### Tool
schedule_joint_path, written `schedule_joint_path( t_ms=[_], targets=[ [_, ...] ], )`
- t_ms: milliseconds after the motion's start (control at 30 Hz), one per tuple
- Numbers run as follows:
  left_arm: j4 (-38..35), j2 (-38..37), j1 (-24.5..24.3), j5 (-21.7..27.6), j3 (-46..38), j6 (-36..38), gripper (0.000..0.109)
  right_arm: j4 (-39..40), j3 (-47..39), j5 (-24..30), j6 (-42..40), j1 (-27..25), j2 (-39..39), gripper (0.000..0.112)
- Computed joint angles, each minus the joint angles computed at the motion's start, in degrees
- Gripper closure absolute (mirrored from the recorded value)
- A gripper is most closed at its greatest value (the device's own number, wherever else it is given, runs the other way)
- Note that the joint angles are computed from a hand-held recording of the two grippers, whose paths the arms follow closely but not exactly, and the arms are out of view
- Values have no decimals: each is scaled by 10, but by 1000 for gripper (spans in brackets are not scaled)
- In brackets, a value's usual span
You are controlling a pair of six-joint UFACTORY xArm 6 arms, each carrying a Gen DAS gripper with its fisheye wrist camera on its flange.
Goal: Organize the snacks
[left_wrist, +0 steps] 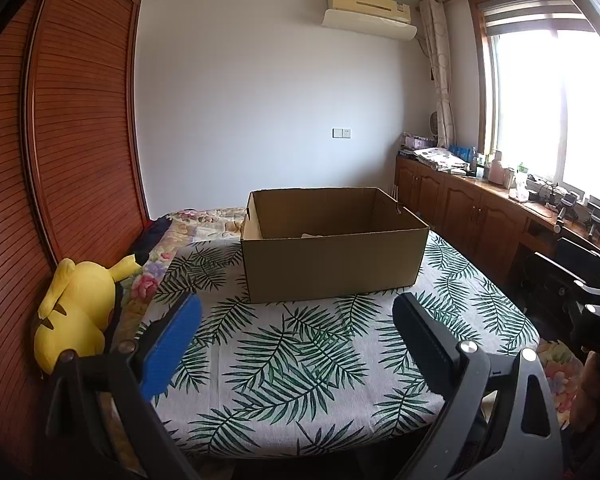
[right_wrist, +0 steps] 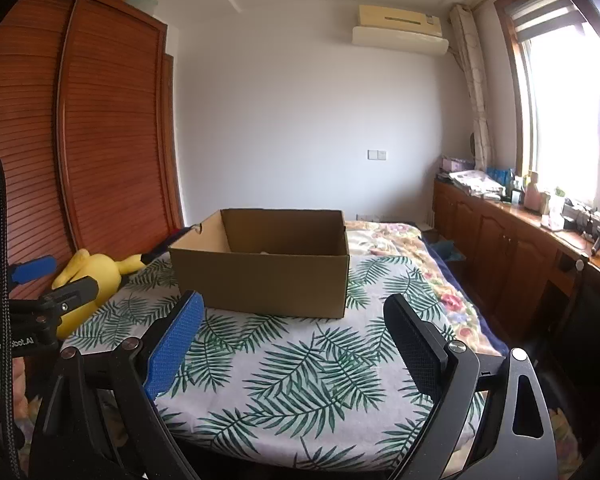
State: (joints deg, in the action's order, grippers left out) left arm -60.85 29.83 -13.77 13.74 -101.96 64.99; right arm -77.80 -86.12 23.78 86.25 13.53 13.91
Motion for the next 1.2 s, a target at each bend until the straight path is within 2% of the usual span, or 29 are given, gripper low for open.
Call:
schedule_joint_path(
  t_ms=[1200],
  targets=[
    [-32,-15,-4,-4,17,30,11,-13,7,3,15,-1,-3,19]
  ],
)
